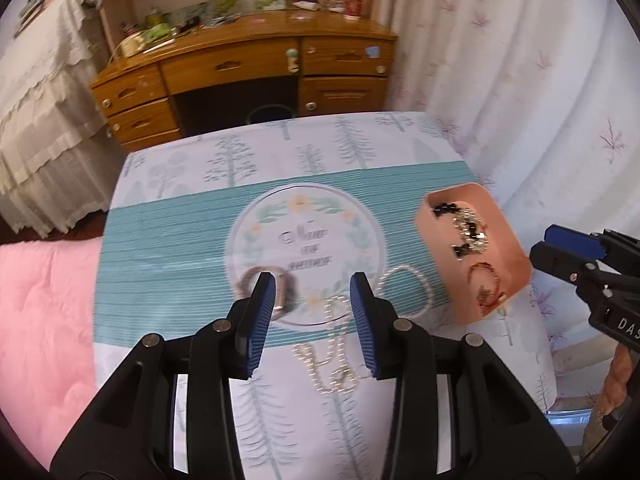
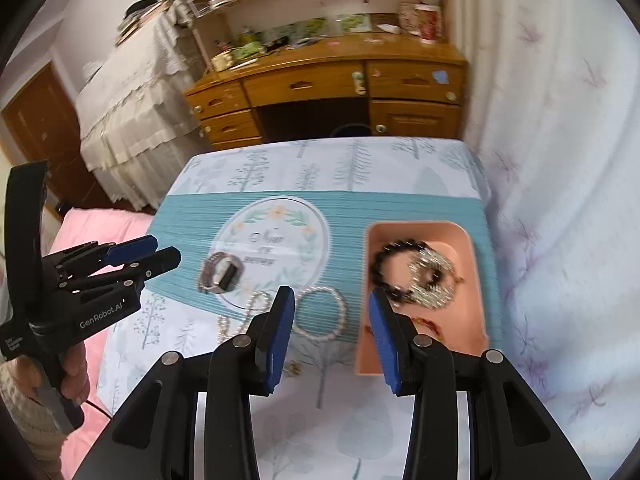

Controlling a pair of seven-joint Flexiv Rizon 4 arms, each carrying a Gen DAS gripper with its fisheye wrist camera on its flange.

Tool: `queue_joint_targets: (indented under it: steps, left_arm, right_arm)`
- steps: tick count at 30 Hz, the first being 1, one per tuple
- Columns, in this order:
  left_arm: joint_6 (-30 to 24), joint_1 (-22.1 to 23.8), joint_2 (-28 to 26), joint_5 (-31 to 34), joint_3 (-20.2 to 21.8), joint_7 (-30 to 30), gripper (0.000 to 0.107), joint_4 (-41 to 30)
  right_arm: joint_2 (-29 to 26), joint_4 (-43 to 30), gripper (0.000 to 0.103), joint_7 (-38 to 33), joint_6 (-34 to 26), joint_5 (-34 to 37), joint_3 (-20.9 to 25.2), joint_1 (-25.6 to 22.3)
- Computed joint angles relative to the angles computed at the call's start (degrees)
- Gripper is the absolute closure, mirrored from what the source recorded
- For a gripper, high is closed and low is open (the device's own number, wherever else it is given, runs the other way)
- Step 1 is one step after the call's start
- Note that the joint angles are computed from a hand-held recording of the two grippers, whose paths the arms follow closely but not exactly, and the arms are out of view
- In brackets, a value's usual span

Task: Organize jewelry
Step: 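Grasp the pink-strap watch with the left tool while the right tool grasps the pearl bracelet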

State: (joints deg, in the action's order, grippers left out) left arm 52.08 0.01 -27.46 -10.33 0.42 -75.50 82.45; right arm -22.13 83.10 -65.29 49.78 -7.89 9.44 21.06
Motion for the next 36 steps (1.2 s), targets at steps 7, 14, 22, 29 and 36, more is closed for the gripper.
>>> queue_joint_targets:
  steps: [7, 14, 22, 29, 36]
  left_arm:
    - [-1.6, 3.4, -0.9, -1.7, 1.0, 0.1, 0.071, 1.1]
    - [-3.9, 5.2, -5.3, -2.8, 0.6, -0.5, 0.071, -0.7]
    - [-6.3, 4.8, -11.3, -2.7, 0.6, -1.5, 0.071, -6.4]
    - [-11.0, 5.6, -16.3, -2.7, 0.6, -4.3, 0.071, -12.5]
    - [-13.2, 5.8, -18.6, -2.0, 0.7, -5.4, 0.072, -15.6]
  right_arm:
    - [-6.3, -10.4, 0.064, -2.6, -7.2, 2.2, 1.6, 2.5]
    - [-14.5, -19.2, 0.064, -3.6, -15.5, 4.9, 1.6, 4.6]
    - [-21.4, -25.0, 0.071, -3.1, -20.7, 5.0, 0.1, 5.7]
    - [-26.4, -30.1, 0.078, -2.0, -24.7, 3.5, -1.3, 6.7]
    - [-29.6, -33.5, 0.082, -1.6, -26.7, 2.5, -2.3, 7.4]
